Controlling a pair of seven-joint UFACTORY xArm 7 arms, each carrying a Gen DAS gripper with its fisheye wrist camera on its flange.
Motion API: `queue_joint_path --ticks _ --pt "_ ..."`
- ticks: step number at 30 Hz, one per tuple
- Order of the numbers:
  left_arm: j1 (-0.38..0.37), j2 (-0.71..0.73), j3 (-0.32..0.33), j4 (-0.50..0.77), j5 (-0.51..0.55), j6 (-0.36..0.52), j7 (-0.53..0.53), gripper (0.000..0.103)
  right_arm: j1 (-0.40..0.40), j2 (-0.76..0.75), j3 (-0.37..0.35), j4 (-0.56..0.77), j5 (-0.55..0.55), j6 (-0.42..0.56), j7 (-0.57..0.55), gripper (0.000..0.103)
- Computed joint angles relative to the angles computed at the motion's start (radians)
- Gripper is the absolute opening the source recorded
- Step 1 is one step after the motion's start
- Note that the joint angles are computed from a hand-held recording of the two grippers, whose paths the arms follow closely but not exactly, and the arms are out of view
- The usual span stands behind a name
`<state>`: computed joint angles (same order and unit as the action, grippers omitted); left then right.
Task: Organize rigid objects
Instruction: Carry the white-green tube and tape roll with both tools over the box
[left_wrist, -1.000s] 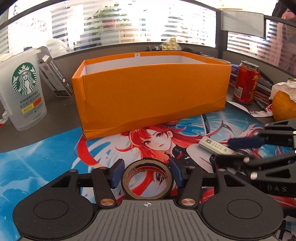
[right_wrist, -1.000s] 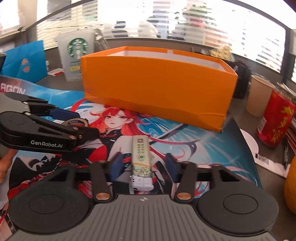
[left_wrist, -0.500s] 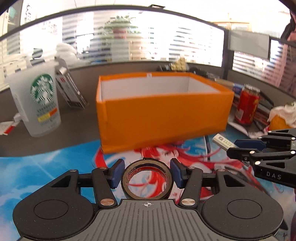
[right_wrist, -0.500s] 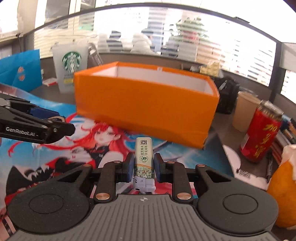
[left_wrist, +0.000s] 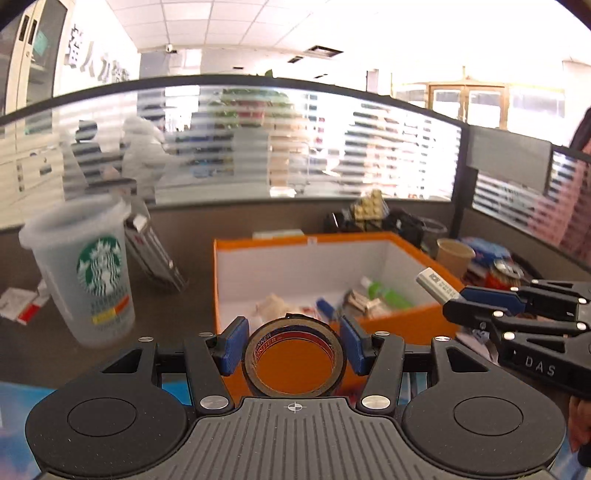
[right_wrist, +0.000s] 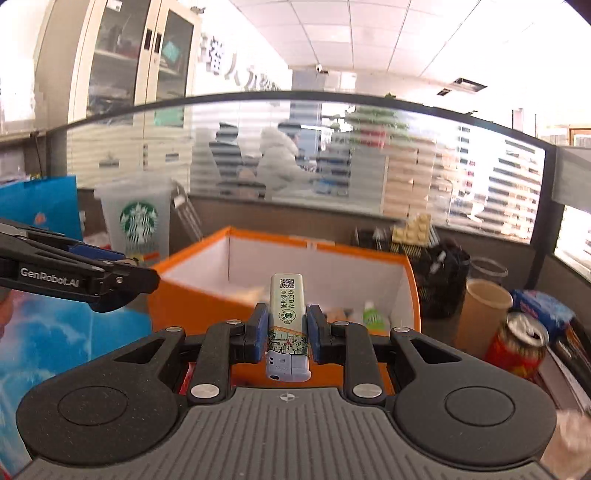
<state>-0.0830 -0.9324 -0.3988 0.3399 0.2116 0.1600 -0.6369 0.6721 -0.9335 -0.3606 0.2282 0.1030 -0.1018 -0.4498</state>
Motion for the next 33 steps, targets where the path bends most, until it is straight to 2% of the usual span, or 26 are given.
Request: queue_joint_path --ticks 12,17,23,26,30,33 --pt "0.125 0.170 -0.069 0.143 0.030 -0.080 -0.017 0.052 0.145 0.147 -0.117 0.152 -0.020 -0.072 0.014 0.021" --pt "0.179 0.217 -0.102 0.181 0.050 -0.093 -0.027 0.053 0.183 0.199 -0.159 0.198 -0.036 -0.088 0.026 0.021" --pt "0.248 0.302 -0.142 0.236 0.081 -0.094 -0.039 0.053 0.268 0.265 -0.248 0.260 -0.048 -0.092 0.039 0.021" --pt "0.263 0.386 -0.141 0.277 0.097 -0.079 -0.043 0.053 0.341 0.323 -0.319 0.319 -0.039 -0.056 0.035 0.021" --pt "0.272 0.509 -0.132 0.342 0.136 -0.010 -0.070 0.053 0.455 0.419 -0.422 0.421 0.020 0.055 -0.006 0.021" --pt "0.200 0.586 -0.061 0.376 0.126 0.045 -0.047 0.053 0.491 0.496 -0.456 0.482 0.064 0.130 -0.038 0.021"
